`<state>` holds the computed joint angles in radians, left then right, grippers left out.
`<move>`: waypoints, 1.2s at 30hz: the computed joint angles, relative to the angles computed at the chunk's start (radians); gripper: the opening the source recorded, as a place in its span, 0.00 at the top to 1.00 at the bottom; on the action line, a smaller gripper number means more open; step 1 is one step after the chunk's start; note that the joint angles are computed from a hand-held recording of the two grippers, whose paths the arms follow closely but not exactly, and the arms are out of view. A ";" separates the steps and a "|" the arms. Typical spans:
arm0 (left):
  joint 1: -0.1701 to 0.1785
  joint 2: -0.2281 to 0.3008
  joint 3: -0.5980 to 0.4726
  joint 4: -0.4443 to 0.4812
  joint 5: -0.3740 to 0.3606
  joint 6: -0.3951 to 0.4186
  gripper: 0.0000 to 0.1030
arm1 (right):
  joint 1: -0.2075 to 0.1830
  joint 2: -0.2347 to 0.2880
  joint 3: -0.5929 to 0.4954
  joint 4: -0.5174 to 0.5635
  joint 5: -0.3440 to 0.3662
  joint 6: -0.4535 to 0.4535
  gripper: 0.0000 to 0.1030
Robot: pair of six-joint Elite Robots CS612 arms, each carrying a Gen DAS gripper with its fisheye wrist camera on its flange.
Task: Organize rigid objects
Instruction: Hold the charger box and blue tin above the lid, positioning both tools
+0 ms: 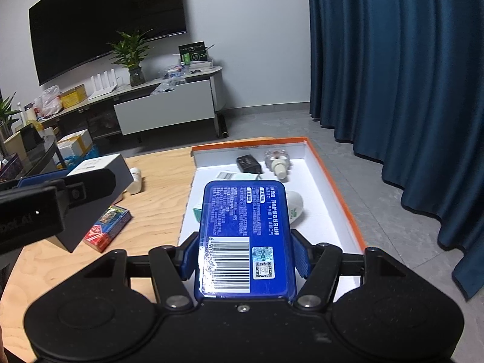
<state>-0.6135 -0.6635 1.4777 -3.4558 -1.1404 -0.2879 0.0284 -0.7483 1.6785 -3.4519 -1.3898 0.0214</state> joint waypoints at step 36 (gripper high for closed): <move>0.003 0.045 -0.095 0.048 -0.053 0.043 0.42 | -0.026 0.030 -0.063 0.040 -0.055 -0.005 0.28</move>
